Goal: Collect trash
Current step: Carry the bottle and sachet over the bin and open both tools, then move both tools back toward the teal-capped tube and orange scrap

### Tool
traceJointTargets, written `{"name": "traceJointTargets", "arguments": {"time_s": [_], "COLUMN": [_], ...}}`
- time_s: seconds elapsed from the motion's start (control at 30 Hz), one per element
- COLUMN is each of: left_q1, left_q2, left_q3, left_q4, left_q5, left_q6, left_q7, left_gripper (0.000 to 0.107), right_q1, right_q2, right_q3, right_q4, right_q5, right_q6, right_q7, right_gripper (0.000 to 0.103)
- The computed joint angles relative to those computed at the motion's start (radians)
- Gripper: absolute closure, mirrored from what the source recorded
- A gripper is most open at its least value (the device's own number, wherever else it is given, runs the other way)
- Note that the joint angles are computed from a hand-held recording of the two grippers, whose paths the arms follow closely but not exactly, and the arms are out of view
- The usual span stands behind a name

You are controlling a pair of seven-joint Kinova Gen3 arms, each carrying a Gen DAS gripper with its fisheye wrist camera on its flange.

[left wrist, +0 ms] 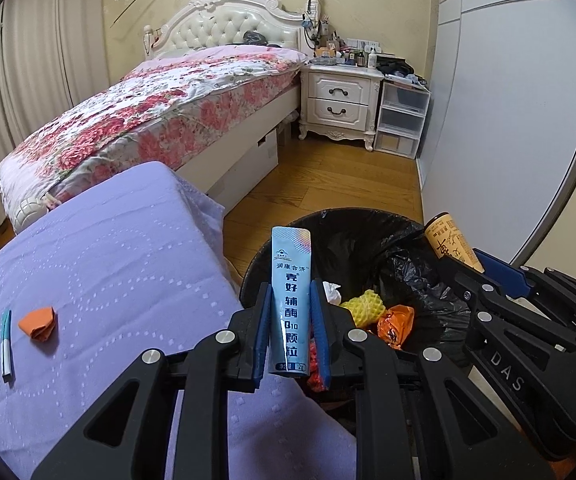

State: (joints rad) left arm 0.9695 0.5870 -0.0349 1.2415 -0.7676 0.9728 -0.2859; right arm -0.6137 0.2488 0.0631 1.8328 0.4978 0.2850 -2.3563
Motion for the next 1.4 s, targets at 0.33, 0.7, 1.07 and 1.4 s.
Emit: {"name": "traceJointTargets", "arguments": {"time_s": [0.33, 0.7, 1.07, 1.4], "left_q1": [-0.012, 0.020, -0.030, -0.105], "left_q2": [0.007, -0.038, -0.191, -0.338], "left_q3": [-0.002, -0.006, 0.057, 0.133], "left_q4": [-0.009, 0.065, 0.287, 0.492], "left_q5": [0.038, -0.040, -0.091, -0.107], "left_q6": [0.028, 0.131, 0.224, 0.322], "left_q7": [0.020, 0.135, 0.351, 0.539], "left_gripper": [0.051, 0.039, 0.038, 0.037], "right_q1": [-0.061, 0.006, -0.016, -0.069], "right_q2": [0.025, 0.025, 0.039, 0.086], "right_q3": [0.067, -0.022, -0.102, -0.165], "right_q4": [-0.006, -0.021, -0.089, -0.203], "right_q5": [0.123, 0.047, -0.071, -0.177], "right_q6": [0.027, 0.026, 0.052, 0.094], "right_q7": [-0.150, -0.080, 0.080, 0.245], "right_gripper": [0.049, 0.037, 0.037, 0.036]}}
